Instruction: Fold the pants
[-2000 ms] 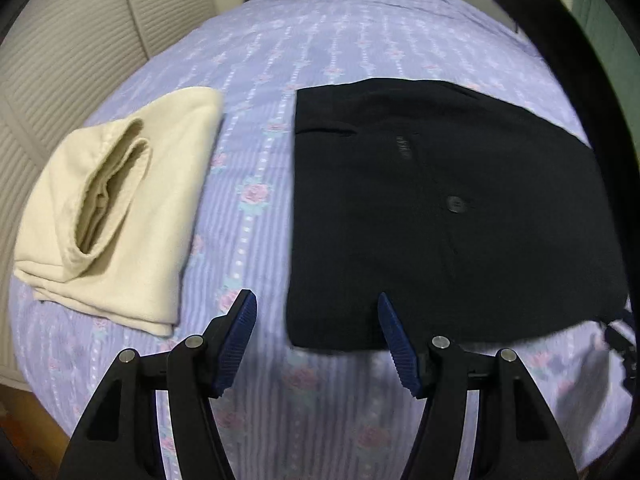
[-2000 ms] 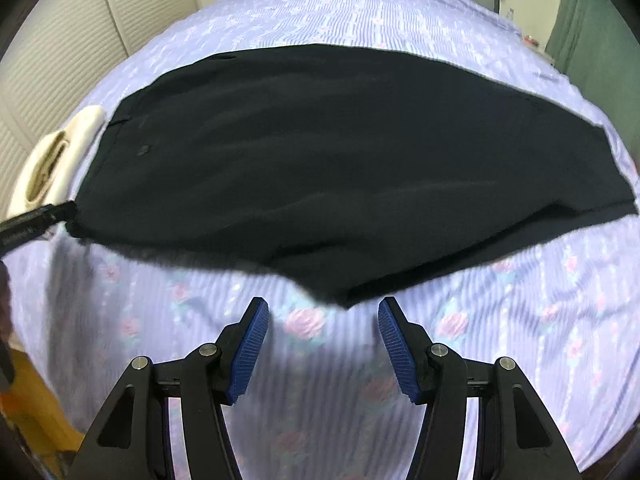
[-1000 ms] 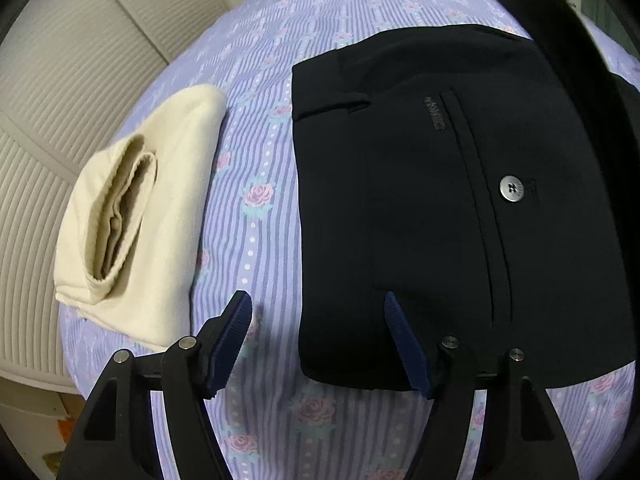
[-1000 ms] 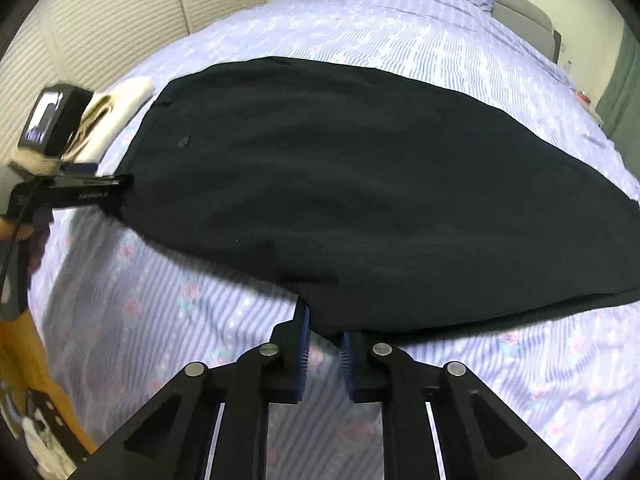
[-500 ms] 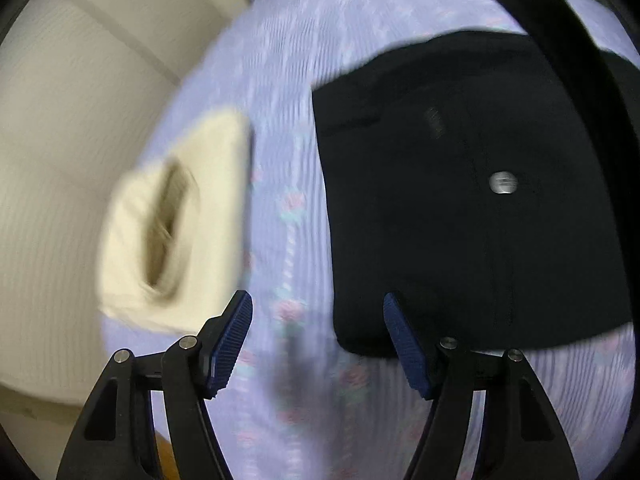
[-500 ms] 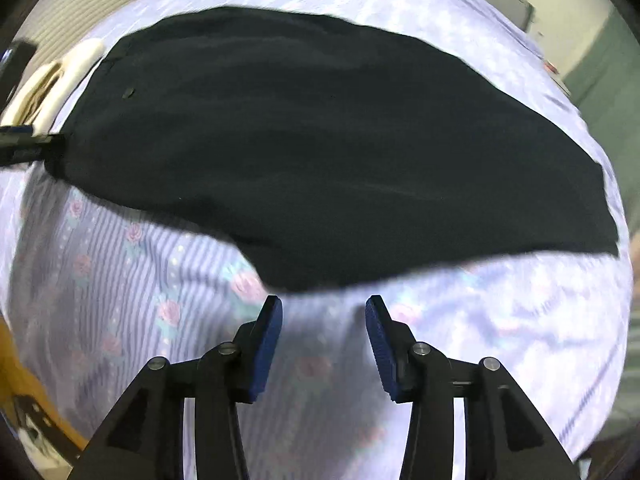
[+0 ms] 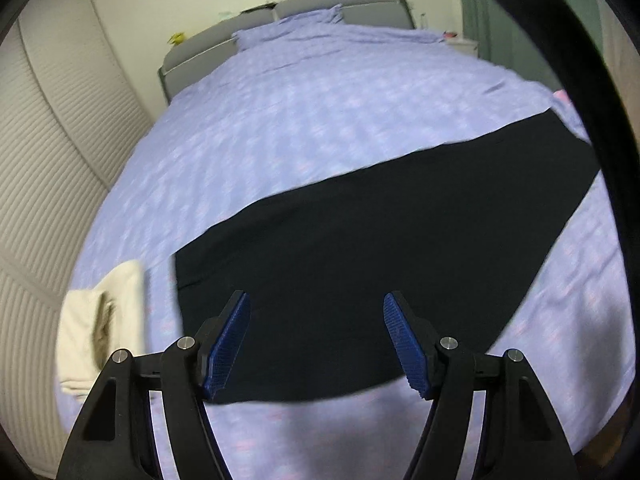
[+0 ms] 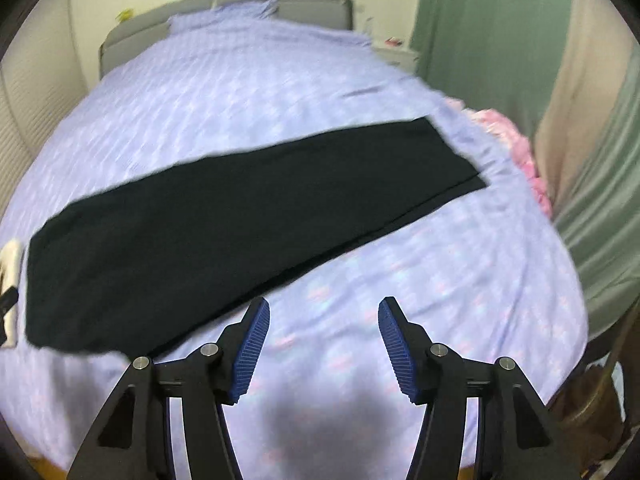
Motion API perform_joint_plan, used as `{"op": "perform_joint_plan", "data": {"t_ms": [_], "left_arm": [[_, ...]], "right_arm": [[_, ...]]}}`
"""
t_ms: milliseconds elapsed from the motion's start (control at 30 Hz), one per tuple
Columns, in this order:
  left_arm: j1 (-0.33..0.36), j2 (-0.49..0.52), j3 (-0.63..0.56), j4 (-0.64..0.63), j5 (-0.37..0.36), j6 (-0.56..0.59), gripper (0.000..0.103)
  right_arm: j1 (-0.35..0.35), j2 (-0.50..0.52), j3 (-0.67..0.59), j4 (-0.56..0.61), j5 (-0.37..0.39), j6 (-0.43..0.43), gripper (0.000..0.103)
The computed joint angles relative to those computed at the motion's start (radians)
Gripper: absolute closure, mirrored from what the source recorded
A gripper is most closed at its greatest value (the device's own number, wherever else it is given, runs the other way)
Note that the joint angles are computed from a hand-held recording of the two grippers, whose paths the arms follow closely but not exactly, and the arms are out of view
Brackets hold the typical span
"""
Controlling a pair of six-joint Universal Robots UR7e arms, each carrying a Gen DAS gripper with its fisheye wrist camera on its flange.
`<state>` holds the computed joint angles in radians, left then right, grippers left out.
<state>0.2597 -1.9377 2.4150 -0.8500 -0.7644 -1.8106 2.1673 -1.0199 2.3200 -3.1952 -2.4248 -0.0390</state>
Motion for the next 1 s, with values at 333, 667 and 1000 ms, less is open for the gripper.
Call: {"op": "perform_joint_plan", "data": {"t_ms": [333, 667, 1000], "left_arm": [[0.213, 0.594, -0.097, -0.782, 0.190, 0.237, 0.035], [0.359, 0.882, -0.226, -1.283, 0.266, 0.543, 0.034], [0.467, 1.119, -0.390, -1.611, 0.247, 0.877, 0.033]], "right_arm": [[-0.336, -0.056, -0.162, -0.169, 0.219, -0.398, 0.045], [-0.520, 0.017, -0.387, 0.000, 0.362, -0.440, 0.045], [-0.605, 0.101, -0.537, 0.116, 0.427, -0.397, 0.046]]}}
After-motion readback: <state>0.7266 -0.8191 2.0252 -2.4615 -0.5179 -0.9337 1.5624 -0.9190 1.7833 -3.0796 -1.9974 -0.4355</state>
